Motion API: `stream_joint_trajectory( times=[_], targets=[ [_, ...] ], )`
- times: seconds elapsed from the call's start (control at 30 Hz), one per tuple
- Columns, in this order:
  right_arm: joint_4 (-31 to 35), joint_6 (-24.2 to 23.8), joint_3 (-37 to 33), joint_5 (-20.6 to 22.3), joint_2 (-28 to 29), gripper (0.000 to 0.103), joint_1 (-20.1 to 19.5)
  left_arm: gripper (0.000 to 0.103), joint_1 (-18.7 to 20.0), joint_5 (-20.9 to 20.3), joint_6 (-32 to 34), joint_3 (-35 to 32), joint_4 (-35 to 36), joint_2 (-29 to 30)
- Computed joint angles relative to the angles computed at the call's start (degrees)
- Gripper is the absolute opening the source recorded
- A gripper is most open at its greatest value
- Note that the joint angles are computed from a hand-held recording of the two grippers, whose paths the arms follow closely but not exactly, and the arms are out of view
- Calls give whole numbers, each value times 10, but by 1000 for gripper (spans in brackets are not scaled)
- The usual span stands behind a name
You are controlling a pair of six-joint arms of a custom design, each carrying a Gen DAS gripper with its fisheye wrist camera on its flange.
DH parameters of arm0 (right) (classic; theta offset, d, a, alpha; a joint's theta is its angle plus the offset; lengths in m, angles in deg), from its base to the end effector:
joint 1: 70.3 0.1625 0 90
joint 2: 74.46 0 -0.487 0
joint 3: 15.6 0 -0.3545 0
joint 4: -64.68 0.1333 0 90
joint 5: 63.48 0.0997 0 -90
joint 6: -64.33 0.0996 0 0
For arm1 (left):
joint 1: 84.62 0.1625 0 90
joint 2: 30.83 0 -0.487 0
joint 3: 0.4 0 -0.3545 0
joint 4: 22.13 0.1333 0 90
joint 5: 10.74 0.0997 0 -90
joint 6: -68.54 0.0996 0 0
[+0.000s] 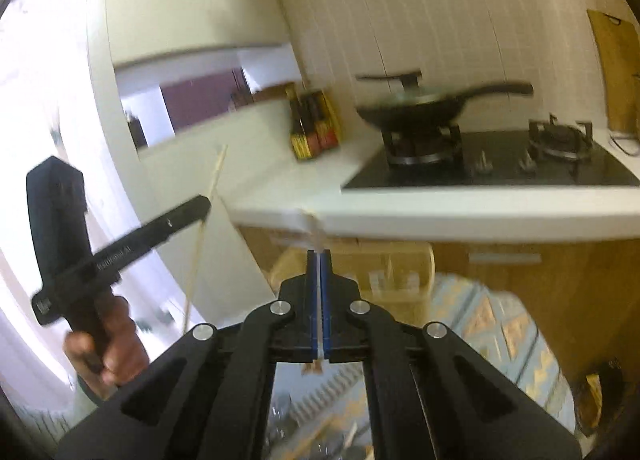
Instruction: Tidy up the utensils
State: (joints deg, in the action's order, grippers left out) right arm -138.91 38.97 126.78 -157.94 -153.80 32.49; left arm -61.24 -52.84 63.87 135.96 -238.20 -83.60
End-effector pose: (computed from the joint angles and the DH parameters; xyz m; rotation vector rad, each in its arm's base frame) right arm 0.2090 -0.3533 0.3390 0.8354 -2.5679 1.2556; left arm -0.3334 -0.3699 0.2161 0.9155 2.3627 -1.4350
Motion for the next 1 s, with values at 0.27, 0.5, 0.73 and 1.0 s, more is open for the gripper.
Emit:
stream_joint_trajectory(
  times=[0.27,0.5,0.73,1.0],
  targets=[
    [171,-2,-31,-33,-28,6,-13,4,21,-28,11,-6,-10,-5],
    [164,84,31,-133,-6,55,-78,4,39,-51,-19,28,-4,-6],
    [125,274,31,-167,72,54,-154,4,46,-71,-19,46,-25,-9],
    [12,341,-17,-402,241,54,-42,4,40,-51,6,77,-63,-21]
  ],
)
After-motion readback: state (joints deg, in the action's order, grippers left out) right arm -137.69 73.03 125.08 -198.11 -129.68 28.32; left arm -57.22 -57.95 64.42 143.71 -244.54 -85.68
